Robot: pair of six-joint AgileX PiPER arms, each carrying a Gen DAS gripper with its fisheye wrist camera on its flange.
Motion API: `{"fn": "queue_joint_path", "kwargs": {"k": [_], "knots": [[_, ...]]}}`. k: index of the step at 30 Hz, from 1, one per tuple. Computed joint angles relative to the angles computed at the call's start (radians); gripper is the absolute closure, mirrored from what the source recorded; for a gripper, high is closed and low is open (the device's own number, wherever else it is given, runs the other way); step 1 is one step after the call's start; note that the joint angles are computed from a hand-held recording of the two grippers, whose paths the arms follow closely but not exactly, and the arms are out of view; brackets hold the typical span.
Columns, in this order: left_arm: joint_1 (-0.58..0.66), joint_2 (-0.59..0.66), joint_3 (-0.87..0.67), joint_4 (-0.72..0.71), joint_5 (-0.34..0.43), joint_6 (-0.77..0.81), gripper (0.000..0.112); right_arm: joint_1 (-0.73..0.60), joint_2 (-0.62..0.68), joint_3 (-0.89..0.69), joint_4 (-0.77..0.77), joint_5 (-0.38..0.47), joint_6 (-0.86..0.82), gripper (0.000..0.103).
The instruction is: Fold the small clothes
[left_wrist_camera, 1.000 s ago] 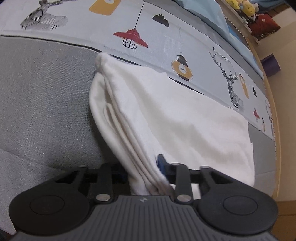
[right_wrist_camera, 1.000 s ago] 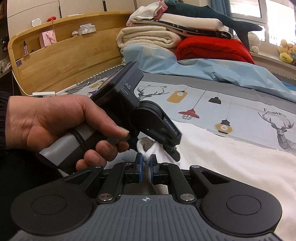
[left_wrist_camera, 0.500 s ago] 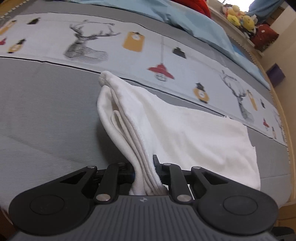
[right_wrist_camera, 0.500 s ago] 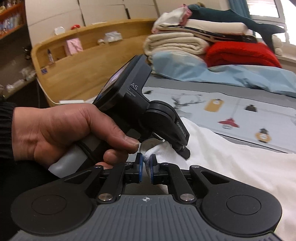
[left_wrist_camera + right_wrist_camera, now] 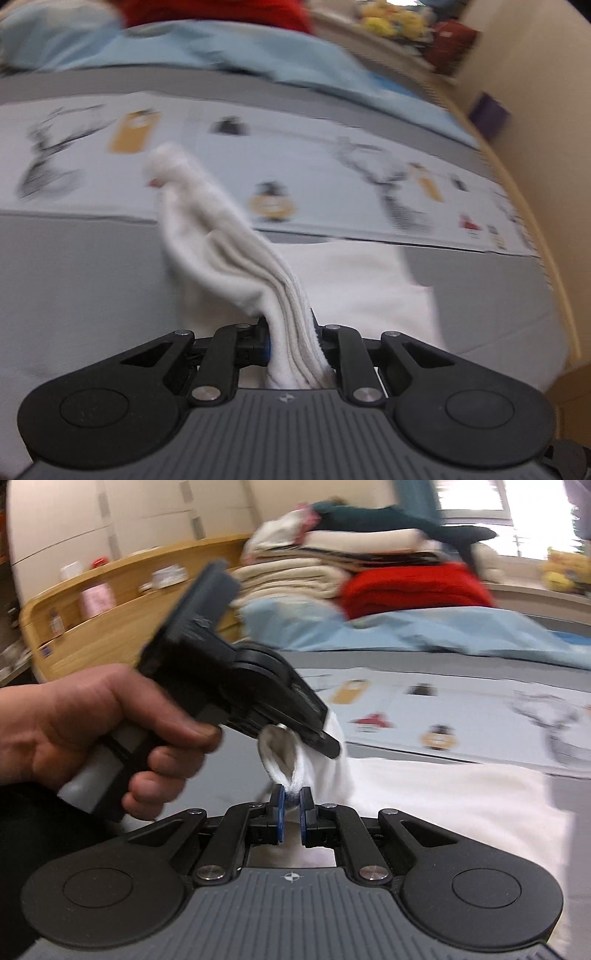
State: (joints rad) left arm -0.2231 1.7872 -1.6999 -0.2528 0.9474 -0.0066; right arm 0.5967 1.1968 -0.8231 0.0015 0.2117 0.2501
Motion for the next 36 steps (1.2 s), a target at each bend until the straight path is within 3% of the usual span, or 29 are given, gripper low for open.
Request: {"fn": "queue_joint_path", "kwargs": {"k": [4, 8, 11, 13, 14, 17, 19, 21, 26, 28, 29, 31, 32, 36], "knots": [[-0.149, 0.038, -0.029, -0.054, -0.080, -0.013, 0.095, -0.173, -0.168, 0.112, 0.047, 0.050, -0.050, 0.096], [-0.246, 0.086, -0.058, -0.143, -0.113, 0.010, 0.066, -0.339, -0.288, 0.180, -0.036, 0.127, 0.023, 0.096], [-0.281, 0.068, -0.014, -0.150, -0.191, 0.020, 0.062, -0.401, -0.221, 0.166, -0.223, 0.284, 0.208, 0.096], [-0.273, 0.082, -0.030, -0.132, -0.163, -0.012, 0.061, -0.429, -0.129, 0.146, -0.299, 0.395, 0.283, 0.098], [-0.262, 0.081, -0.030, -0.120, -0.141, -0.024, 0.061, -0.465, -0.100, 0.146, -0.277, 0.408, 0.286, 0.097], [-0.237, 0.106, -0.060, -0.081, -0.058, -0.047, 0.064, -0.596, -0.095, 0.155, -0.044, 0.350, 0.130, 0.096], [-0.215, 0.111, -0.059, -0.079, -0.009, -0.015, 0.066, -0.661, -0.103, 0.166, 0.115, 0.309, 0.006, 0.089], [-0.198, 0.111, -0.050, -0.074, 0.030, 0.030, 0.075, -0.728, -0.111, 0.189, 0.295, 0.284, -0.133, 0.069], [-0.162, 0.106, 0.044, -0.079, 0.080, 0.175, 0.085, -0.749, 0.025, 0.147, 0.416, 0.283, -0.166, 0.067], [-0.174, 0.136, 0.061, -0.014, 0.122, 0.197, 0.091, -0.762, 0.084, 0.140, 0.466, 0.287, -0.190, 0.067], [-0.185, 0.148, 0.065, 0.027, 0.139, 0.195, 0.102, -0.766, 0.104, 0.139, 0.505, 0.289, -0.217, 0.068], [-0.184, 0.140, 0.114, 0.044, 0.124, 0.238, 0.104, -0.752, 0.102, 0.148, 0.526, 0.282, -0.243, 0.089], [-0.176, 0.127, 0.139, 0.029, 0.109, 0.266, 0.104, -0.736, 0.089, 0.146, 0.490, 0.278, -0.215, 0.093], [-0.116, 0.083, 0.200, -0.054, 0.104, 0.375, 0.103, -0.728, 0.000, 0.135, 0.420, 0.324, -0.121, 0.098]]}}
